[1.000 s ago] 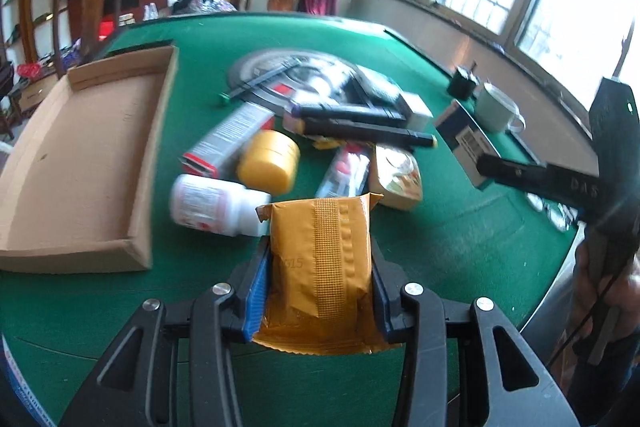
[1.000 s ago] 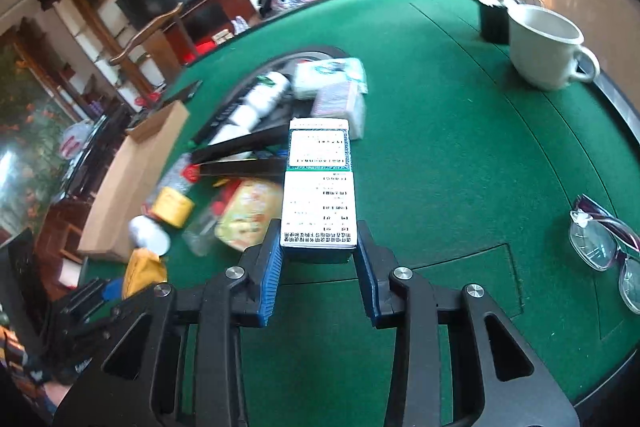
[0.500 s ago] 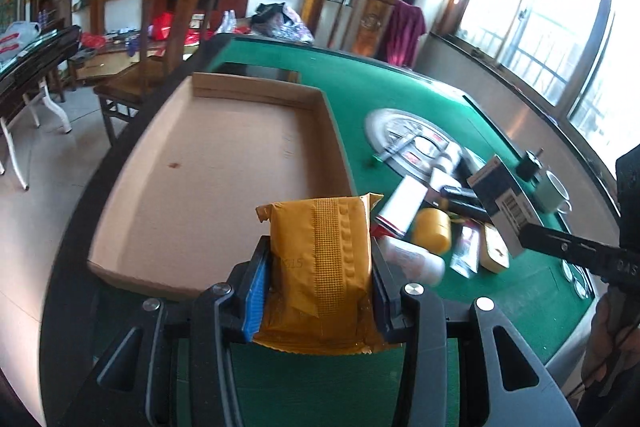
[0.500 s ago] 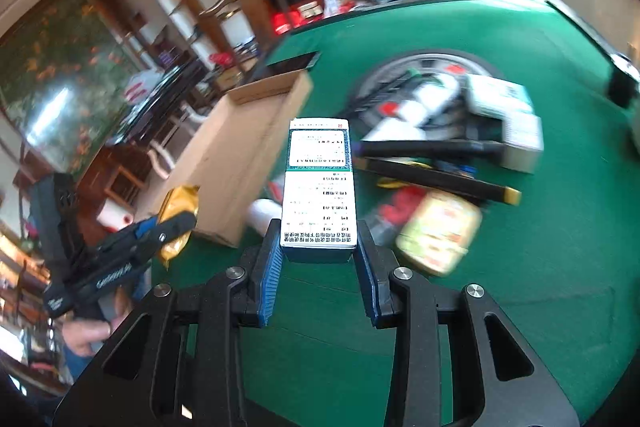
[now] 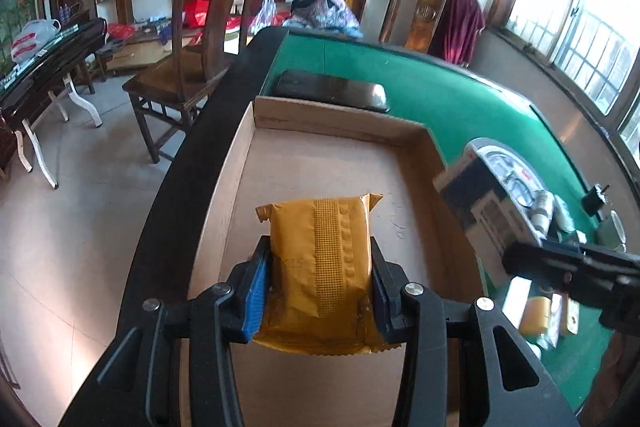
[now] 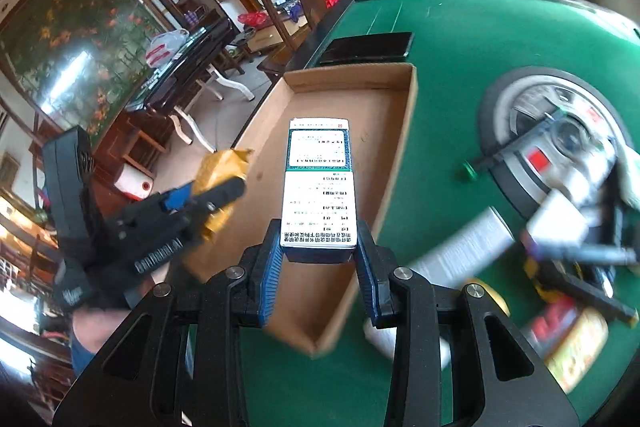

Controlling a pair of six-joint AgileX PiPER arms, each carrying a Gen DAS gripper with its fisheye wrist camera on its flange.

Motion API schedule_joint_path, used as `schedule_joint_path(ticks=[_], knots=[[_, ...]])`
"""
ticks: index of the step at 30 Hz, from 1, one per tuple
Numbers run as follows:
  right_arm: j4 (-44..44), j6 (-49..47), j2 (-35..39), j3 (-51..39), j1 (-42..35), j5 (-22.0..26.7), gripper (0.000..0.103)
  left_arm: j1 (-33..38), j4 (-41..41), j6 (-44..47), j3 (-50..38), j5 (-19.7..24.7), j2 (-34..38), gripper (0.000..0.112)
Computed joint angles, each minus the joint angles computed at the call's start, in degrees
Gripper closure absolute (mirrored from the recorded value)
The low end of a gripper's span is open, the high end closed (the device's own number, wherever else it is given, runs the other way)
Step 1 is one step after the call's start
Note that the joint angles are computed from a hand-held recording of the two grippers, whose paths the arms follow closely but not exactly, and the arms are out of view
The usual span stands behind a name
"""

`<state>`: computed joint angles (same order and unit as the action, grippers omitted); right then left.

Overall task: Organize objects
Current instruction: 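Carry both items to the cardboard tray and open both tools to release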

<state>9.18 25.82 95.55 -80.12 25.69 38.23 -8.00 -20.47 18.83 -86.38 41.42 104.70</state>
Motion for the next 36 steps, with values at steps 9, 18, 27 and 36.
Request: schedule_joint_path(ticks=[9, 18, 27, 36], knots=[[4.7, -0.5, 23.2, -27.7, -4.6, 7.1, 0.069, -2.6, 10.2, -8.8, -17.9, 5.1, 14.0, 0.069], [5.5, 0.3, 32.1, -38.1, -5.6, 8.8, 0.069, -1.3, 11.5, -11.9, -23.5, 5.9, 19.1, 0.069], [5.2, 0.6, 35.2, -41.7, -5.0, 8.7, 0.068, -0.1, 7.8, -10.5, -27.1, 7.8, 20.9, 0.067], [8.2, -2.6, 33.4, -39.5, -5.9, 8.4, 0.05, 1.7, 2.3, -7.5, -23.8, 9.3, 18.0, 0.055]])
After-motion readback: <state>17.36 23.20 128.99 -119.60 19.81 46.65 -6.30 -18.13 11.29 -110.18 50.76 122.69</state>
